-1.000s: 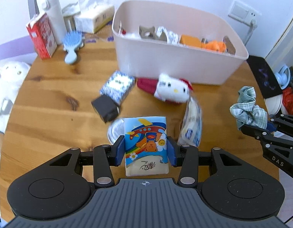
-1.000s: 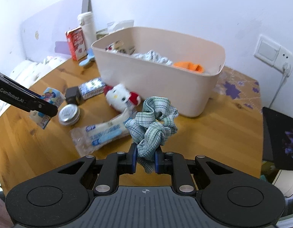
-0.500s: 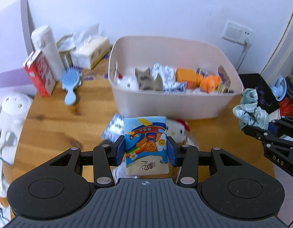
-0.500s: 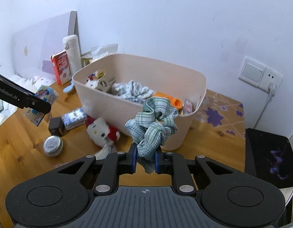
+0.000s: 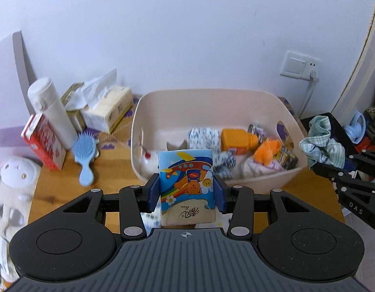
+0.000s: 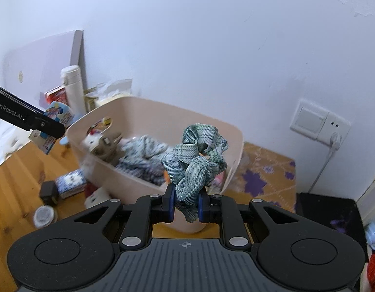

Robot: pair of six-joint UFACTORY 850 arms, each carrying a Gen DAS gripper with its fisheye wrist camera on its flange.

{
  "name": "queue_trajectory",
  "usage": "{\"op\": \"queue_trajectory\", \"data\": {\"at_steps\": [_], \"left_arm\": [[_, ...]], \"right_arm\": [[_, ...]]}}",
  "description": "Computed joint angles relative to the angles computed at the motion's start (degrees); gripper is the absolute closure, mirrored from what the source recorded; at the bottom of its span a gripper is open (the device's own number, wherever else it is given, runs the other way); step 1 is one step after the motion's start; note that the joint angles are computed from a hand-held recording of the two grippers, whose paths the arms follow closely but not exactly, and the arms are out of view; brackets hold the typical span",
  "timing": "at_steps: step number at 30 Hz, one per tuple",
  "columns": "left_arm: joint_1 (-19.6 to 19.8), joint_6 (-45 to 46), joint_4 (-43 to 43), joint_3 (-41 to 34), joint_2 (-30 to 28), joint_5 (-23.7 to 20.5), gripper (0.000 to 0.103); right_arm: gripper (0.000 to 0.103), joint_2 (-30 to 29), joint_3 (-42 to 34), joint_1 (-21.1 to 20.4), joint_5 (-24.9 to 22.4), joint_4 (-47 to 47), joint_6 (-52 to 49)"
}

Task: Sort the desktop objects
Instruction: 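Lift the tissue pack and scrunchie over the basket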

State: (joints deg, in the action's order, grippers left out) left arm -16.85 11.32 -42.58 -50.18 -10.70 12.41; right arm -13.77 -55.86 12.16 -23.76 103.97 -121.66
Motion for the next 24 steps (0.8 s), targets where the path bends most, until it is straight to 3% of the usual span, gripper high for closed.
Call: {"op": "queue_trajectory", "data": {"at_steps": [13, 21, 24], "left_arm": [[1.1, 6.1, -1.3, -8.1, -5.8, 1.1, 0.057], [2.1, 8.0, -4.4, -13.2, -10.8, -2.9, 0.057], [2.3, 14.4, -10.9, -15.2, -12.9, -4.3, 0.057]], "right_arm": [[0.087, -4.3, -5.6, 0.7, 2.2, 3.1, -1.6], [0.087, -7.2, -9.0, 2.2, 3.5, 2.3, 0.6], [0.087, -8.6, -10.7, 3.0, 4.4, 0.9, 2.6]]}}
